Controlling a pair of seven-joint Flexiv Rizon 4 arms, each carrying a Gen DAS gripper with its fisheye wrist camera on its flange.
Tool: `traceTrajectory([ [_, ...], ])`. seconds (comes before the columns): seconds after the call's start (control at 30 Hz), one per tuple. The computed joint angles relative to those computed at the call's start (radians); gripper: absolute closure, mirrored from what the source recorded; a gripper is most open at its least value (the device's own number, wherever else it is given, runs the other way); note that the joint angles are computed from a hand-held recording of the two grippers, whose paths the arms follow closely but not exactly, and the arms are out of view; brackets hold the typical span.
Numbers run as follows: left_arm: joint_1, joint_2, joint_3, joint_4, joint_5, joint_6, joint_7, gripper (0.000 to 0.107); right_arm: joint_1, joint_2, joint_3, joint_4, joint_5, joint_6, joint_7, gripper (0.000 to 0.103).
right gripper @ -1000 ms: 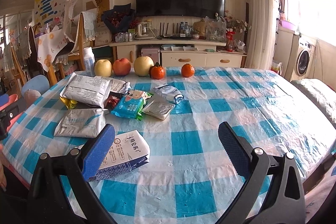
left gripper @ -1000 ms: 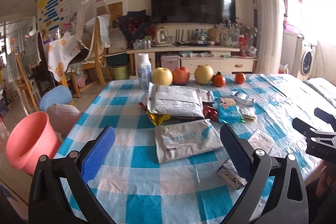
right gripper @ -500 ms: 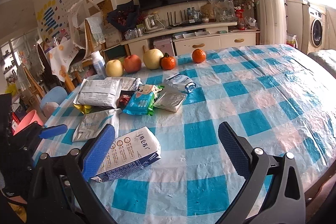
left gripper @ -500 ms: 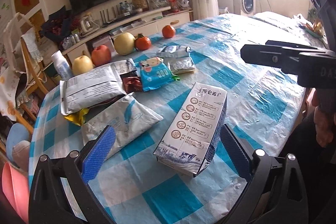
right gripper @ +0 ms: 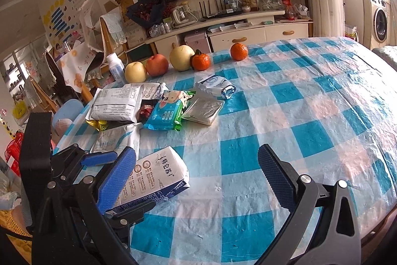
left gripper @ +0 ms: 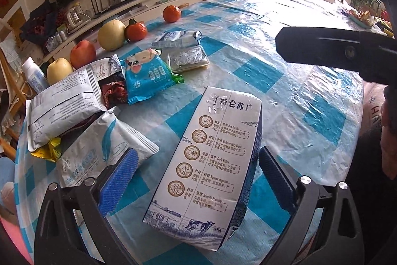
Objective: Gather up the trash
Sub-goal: 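Grasp the white milk carton box with the left gripper, then lift the milk box with the left gripper while the right gripper grasps the blue wipes pack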
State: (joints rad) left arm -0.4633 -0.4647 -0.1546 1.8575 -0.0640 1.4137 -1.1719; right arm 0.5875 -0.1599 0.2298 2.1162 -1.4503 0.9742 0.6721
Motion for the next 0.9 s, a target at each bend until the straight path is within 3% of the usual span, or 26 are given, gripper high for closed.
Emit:
traceTrajectory([
  [0.07,-0.006,-0.008,0.005,-0.014,0.0,-0.022,-0.004,0.034,-0.008,-0.006,-0.005,-0.002,-0.001,0.022,0.003,0.004],
  [0.17,-0.031,-0.022,0.037,-0.037,0.022,-0.036,-0.041,0.04,-0.016,-0.015,-0.013,-0.006,-0.007,0.044,0.007,0.004],
  [0.47,0.004,-0.014,0.01,-0.002,-0.01,0.019,-0.079,0.042,-0.03,-0.051,-0.035,-0.038,-0.008,0.093,-0.022,0.004],
  [0.6,0.053,0.0,-0.033,0.035,-0.054,0.065,-0.075,0.042,-0.034,-0.077,-0.049,-0.064,0.005,0.113,-0.045,0.004],
  [0.8,0.108,0.016,-0.055,0.075,-0.106,0.152,-0.106,0.042,-0.06,-0.126,-0.085,-0.102,-0.043,0.212,0.017,0.004],
  [0.9,0.18,0.028,-0.118,0.105,-0.14,0.201,-0.105,0.042,-0.061,-0.158,-0.096,-0.135,-0.041,0.236,0.001,0.004],
])
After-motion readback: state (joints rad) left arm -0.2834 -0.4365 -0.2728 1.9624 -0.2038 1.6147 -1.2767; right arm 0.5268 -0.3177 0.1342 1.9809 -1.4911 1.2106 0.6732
